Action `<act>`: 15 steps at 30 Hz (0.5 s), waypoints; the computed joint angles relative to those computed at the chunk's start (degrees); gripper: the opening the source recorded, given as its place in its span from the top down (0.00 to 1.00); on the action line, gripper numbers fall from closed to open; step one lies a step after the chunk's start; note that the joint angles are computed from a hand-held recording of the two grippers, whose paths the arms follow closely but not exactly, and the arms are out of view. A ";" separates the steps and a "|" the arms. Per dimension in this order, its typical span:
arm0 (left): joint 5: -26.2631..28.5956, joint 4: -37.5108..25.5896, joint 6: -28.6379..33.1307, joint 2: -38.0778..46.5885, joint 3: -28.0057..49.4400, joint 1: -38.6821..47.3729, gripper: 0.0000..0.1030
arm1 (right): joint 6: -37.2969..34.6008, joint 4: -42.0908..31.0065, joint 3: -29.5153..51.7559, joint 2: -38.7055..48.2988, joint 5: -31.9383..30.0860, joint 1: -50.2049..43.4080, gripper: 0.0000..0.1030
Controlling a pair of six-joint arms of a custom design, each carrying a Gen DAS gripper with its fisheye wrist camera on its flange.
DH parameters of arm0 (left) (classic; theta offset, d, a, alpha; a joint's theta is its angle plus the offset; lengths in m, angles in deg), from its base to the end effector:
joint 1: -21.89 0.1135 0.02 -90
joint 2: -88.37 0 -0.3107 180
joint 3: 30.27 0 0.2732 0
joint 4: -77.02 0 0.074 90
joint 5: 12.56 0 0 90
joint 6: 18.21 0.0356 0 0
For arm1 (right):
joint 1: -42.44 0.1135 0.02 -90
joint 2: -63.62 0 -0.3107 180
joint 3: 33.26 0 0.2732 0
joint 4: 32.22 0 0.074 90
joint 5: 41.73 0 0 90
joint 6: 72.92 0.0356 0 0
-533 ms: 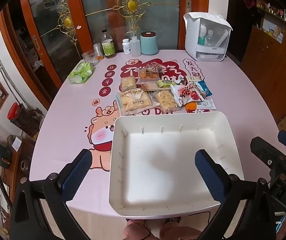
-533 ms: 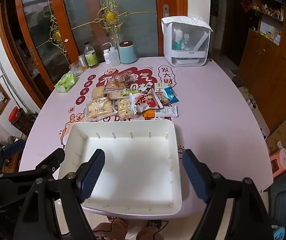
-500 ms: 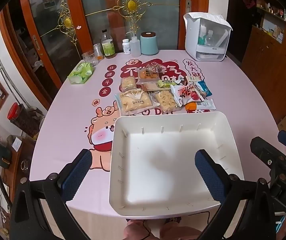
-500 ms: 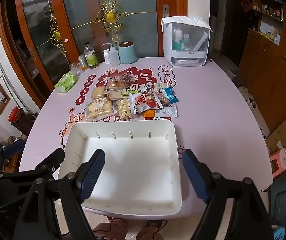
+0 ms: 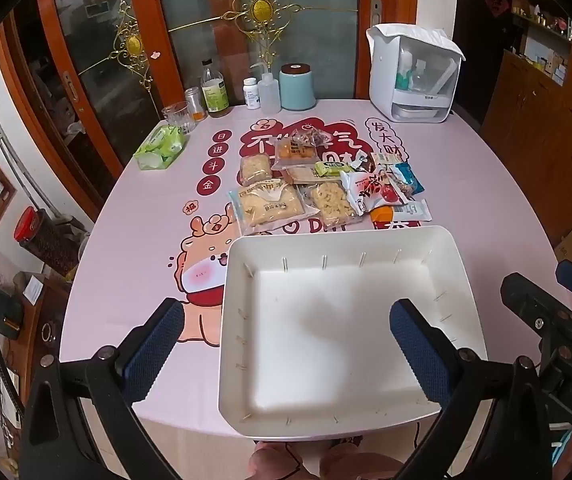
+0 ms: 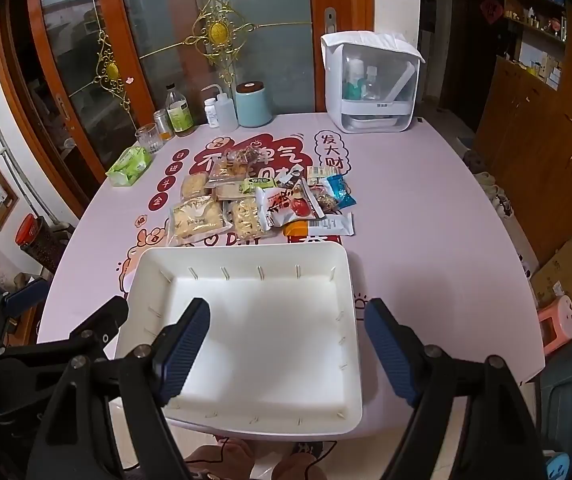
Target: Organize snacks
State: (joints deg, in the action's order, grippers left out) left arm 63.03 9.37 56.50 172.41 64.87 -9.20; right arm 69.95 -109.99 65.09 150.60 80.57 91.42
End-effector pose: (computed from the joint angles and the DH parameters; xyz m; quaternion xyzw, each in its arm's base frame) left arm 0.2749 -0.1554 0.3846 0.0948 0.9461 -0.0020 0.3097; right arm 0.2199 0.2238 0.3822 0.0888 0.9378 -0.0191 0.3352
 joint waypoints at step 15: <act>0.05 1.25 0.34 1.97 0.04 0.24 0.01 | -0.17 1.96 -1.51 0.14 -1.47 -1.09 0.22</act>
State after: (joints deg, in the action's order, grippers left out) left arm 63.07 10.62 56.83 174.38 64.90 -8.95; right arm 69.77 -108.03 63.58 150.74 79.11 90.33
